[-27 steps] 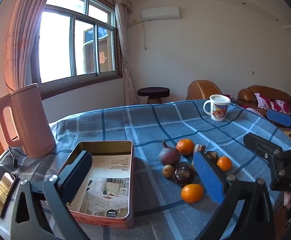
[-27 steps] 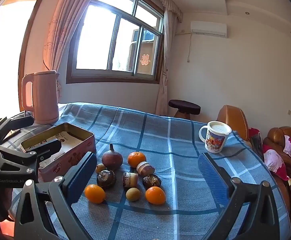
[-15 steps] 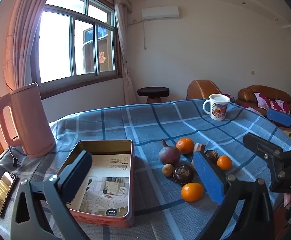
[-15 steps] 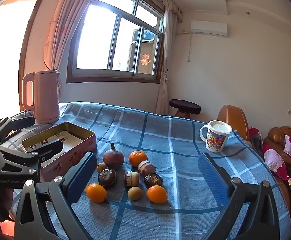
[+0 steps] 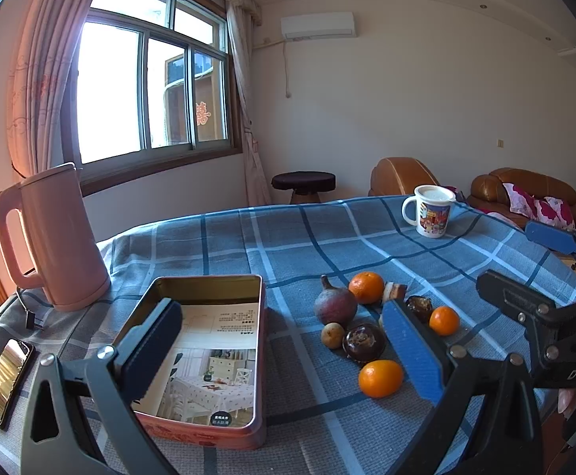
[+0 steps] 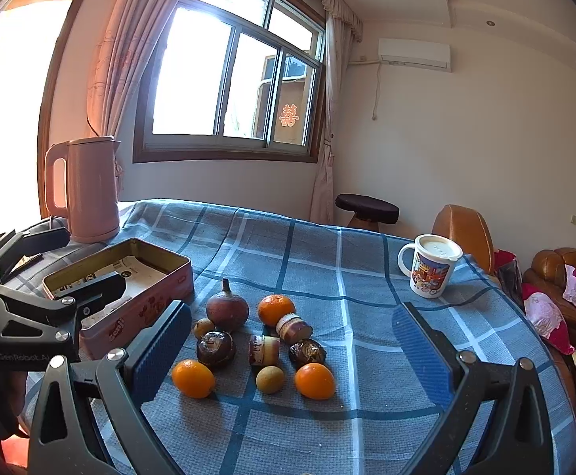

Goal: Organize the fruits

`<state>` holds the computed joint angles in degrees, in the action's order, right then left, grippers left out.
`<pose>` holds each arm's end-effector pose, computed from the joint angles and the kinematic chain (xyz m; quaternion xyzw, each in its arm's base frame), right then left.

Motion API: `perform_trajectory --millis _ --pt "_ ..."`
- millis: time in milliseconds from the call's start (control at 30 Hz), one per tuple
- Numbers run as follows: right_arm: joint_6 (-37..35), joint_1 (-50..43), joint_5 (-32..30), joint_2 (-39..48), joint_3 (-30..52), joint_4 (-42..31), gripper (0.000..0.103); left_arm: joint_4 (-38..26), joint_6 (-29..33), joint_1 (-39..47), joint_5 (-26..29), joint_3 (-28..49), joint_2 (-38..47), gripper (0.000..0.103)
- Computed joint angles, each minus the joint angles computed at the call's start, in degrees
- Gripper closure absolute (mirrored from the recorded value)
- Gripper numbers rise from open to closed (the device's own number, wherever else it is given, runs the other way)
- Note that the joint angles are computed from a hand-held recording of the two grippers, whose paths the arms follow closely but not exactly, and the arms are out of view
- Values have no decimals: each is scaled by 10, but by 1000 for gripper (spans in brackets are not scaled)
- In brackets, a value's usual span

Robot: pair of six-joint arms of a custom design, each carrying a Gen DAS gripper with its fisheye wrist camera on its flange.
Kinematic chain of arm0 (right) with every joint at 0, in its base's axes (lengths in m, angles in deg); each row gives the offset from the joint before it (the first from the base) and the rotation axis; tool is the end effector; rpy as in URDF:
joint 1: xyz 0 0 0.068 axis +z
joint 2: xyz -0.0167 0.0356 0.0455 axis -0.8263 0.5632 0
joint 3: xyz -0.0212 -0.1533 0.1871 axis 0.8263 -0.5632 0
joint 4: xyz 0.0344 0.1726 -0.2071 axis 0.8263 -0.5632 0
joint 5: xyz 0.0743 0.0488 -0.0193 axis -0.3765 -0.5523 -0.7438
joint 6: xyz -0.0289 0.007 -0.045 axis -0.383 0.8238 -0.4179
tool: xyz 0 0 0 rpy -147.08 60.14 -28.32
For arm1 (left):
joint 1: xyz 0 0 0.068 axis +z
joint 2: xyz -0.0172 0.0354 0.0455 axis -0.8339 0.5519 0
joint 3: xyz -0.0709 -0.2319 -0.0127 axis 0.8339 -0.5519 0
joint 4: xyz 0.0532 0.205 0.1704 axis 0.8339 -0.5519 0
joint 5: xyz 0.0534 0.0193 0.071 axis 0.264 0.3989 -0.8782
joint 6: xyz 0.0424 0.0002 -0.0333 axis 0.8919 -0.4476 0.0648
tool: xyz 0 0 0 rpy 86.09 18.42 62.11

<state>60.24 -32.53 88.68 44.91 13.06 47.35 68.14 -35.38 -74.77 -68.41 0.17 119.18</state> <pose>0.1684 0.0485 0.0370 0.0599 0.8206 -0.1289 0.5535 0.2580 -0.0943 0.0238 0.2512 0.7881 -0.1498 0.5416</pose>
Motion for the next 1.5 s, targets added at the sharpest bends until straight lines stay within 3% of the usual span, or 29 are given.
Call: perform_trajectory --millis 1500 --pt "14 -9 -19 60 8 35 1 16 6 6 5 -5 16 0"
